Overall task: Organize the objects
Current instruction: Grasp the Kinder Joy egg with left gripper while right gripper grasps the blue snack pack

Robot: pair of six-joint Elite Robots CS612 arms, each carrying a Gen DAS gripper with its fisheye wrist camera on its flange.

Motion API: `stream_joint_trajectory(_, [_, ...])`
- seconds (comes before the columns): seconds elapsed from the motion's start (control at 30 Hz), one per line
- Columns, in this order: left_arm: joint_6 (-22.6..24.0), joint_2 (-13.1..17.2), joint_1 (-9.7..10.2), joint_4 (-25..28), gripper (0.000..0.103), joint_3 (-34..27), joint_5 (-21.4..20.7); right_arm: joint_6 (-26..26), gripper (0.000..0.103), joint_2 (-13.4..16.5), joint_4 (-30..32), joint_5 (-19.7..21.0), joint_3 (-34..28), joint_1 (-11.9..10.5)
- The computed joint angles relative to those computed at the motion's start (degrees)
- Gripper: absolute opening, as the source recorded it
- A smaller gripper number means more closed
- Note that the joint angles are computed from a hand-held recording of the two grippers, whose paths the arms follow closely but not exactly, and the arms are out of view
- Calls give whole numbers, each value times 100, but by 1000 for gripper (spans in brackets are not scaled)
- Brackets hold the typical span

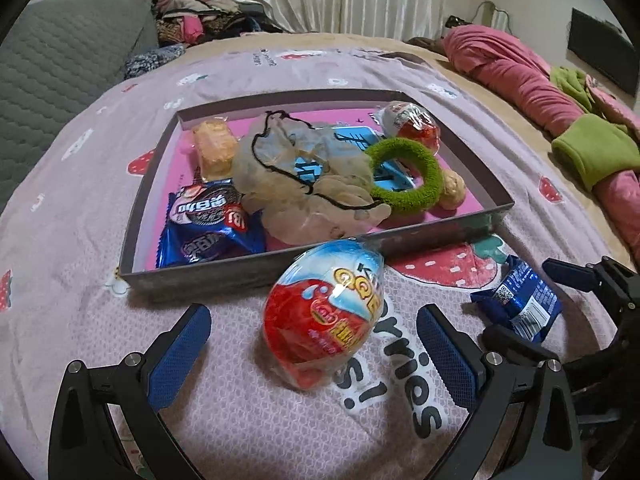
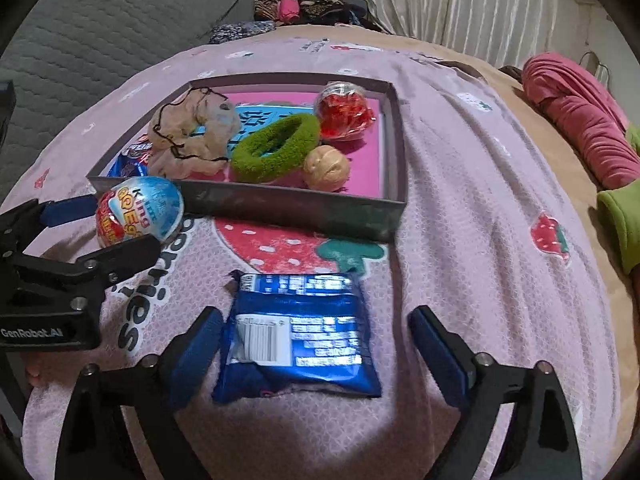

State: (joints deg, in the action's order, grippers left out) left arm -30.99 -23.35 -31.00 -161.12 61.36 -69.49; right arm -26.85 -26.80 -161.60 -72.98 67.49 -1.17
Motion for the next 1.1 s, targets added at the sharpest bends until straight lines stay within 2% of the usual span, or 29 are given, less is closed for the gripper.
stream_joint_trajectory(0.17, [4,52,20,38,94,-71,-151,35,84,13,232,214,-53,-33])
stream_joint_trajectory(0.2, [6,57,23,38,80,-79,-175,32,81,9,272,249,-56,-38])
stream_joint_trajectory(0.23, [-7,62,26,83,61,-96,-200,3,81,-1,336,295,-55,-44])
stream_joint_trajectory(0.27, [-14,68,28,105,59,-106,-201,-26,80,-12,352,325,-38,-45])
stream_joint_trajectory(0.43, [-6,89,39,32,59,-122,-275,35,77,-31,264,292,39,-28])
stream_joint_trajectory(0.47, [-15,87,45,-41,59,-107,-318,50,74,-36,258,276,48,-23])
stream_joint_trajectory(0.5, [-33,84,50,-103,59,-89,-344,40,66,-41,244,282,57,-22])
stream_joint_trajectory(0.53, [-49,81,53,-156,58,-75,-351,30,65,-44,250,323,61,-25])
stream_joint_trajectory(0.77, [-89,41,48,-407,58,24,-275,169,61,-82,246,289,98,-26])
stream_joint_trajectory(0.83, [-105,9,43,-466,58,75,-248,137,61,-110,309,423,118,-50])
stream_joint_trajectory(1.1, [-169,-265,-16,-781,58,483,30,165,61,-297,4,483,353,-71])
